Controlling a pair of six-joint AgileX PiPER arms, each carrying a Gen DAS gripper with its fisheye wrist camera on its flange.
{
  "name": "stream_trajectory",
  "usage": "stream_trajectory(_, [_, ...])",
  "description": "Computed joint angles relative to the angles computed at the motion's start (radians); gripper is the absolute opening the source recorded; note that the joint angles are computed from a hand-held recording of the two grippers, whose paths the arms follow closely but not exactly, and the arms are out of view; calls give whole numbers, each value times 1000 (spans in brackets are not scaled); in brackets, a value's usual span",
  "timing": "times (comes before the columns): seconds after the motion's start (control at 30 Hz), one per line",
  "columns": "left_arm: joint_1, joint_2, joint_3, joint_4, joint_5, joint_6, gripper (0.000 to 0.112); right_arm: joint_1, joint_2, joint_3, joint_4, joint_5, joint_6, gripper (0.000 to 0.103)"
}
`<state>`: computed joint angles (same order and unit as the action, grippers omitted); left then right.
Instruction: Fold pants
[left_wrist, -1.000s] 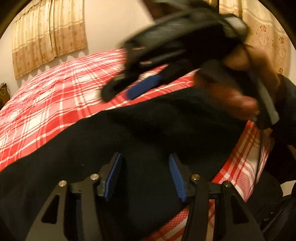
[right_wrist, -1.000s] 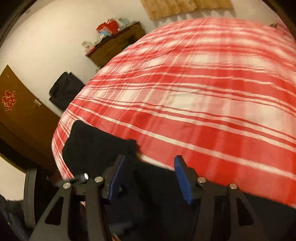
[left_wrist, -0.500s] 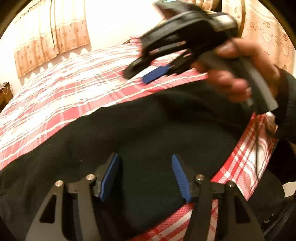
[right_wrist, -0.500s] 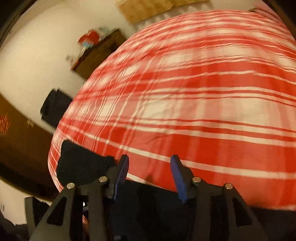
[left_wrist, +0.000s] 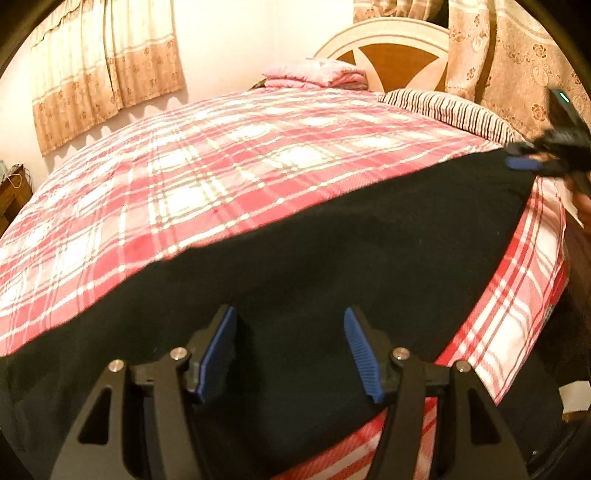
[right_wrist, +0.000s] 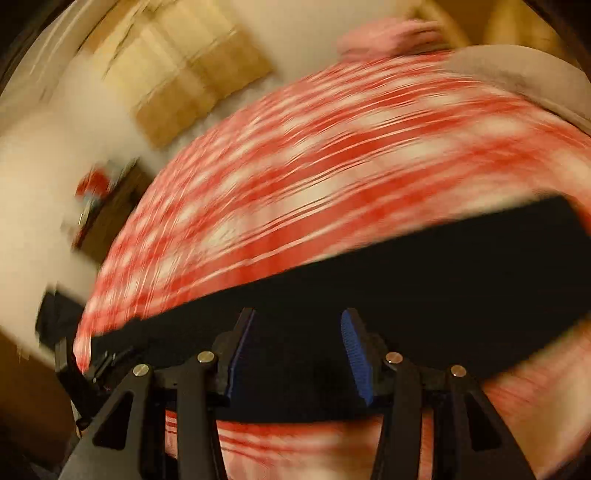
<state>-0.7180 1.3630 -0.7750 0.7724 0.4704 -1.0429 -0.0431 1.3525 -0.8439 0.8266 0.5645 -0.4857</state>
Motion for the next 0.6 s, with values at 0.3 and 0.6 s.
stream_trajectory(0.3, [-28,63,-49,161,48,-150,64,-594,-219,203,215,221,-310,49])
stream_trajectory(0.6, [7,61,-15,172,60,-181,65,-693,-53,221,430,180,-483,49])
